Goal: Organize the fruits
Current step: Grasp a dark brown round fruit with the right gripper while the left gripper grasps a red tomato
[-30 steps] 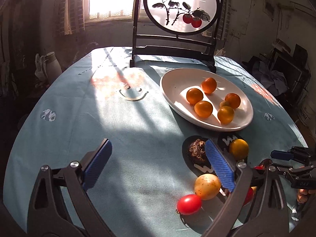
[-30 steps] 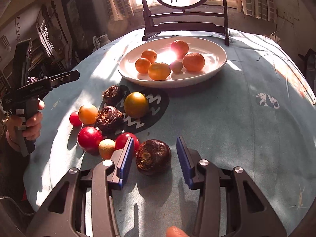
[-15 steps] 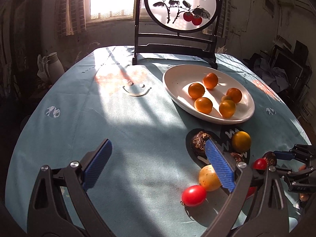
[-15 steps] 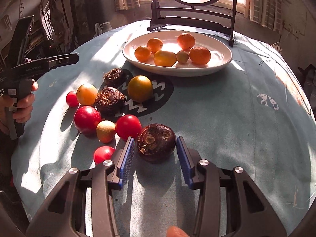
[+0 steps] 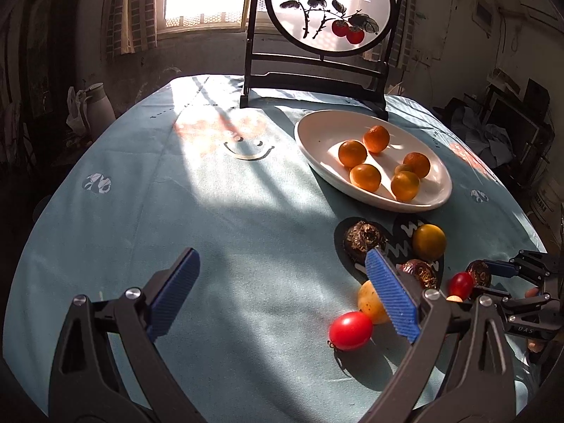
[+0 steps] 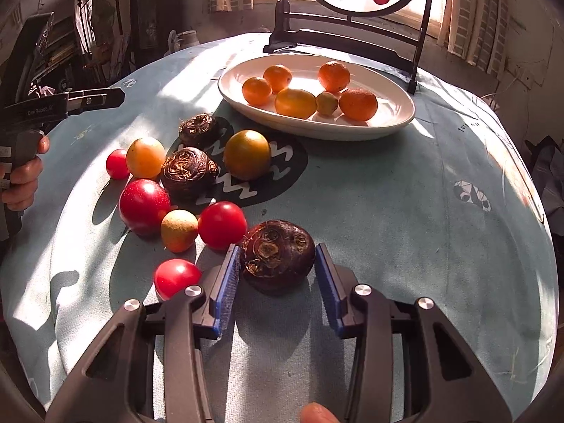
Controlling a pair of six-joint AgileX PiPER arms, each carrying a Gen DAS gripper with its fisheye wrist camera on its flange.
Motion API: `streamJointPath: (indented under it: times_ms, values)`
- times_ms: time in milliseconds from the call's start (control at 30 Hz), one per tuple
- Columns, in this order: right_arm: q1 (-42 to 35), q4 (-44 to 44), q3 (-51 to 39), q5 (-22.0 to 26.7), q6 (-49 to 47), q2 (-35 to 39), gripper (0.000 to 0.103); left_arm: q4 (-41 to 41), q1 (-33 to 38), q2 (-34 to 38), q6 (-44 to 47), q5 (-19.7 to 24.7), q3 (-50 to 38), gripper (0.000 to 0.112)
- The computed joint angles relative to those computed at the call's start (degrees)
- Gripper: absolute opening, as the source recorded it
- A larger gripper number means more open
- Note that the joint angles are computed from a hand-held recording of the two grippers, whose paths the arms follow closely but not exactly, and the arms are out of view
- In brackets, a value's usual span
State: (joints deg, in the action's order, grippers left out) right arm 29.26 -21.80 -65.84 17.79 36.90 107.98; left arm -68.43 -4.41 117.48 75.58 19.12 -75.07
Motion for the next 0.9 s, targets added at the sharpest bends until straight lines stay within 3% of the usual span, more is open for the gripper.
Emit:
streamJointPath:
  times_ms: [100, 233, 300, 433, 667, 767, 900]
  values:
    - [-2.4, 9.9, 2.2, -3.7, -6.9, -1.7, 0.043, 1.0, 0.8, -0.3, 2.1, 4.3, 0.2, 0.097]
    - [-5.1, 22.8, 5.1, -7.3, -15.9, -4.2, 0.043, -3.8, 0.9, -2.1, 15.1, 8.5, 3.8, 0.096]
    - [-5.5, 20.6, 5.8, -7.7, -12.5, -4.7, 0.043, -2.9, 0.4, -2.5, 18.7, 10.2, 5.3, 0.09]
    - [-5.5, 19.3, 6.0, -7.6, -10.4, -5.0, 0.043, 2.7, -1.9, -2.2, 19.4, 9.5, 6.5, 0.06]
    - [-5.7, 22.6, 6.3, -7.7, -13.5, -5.0, 0.043, 8.3, -3.3, -0.6, 14.1, 6.5, 5.5, 0.055]
    - [-5.5, 21.8, 6.2, -7.6, -12.9, -5.0, 0.043, 11.6, -2.7, 0.3, 9.6, 7.9, 3.6, 0.045]
    - [-5.5, 22.0, 6.1, -7.4, -13.1, -4.9, 0.043, 15.0, -2.6, 1.5, 5.2, 8.5, 1.8, 0.041]
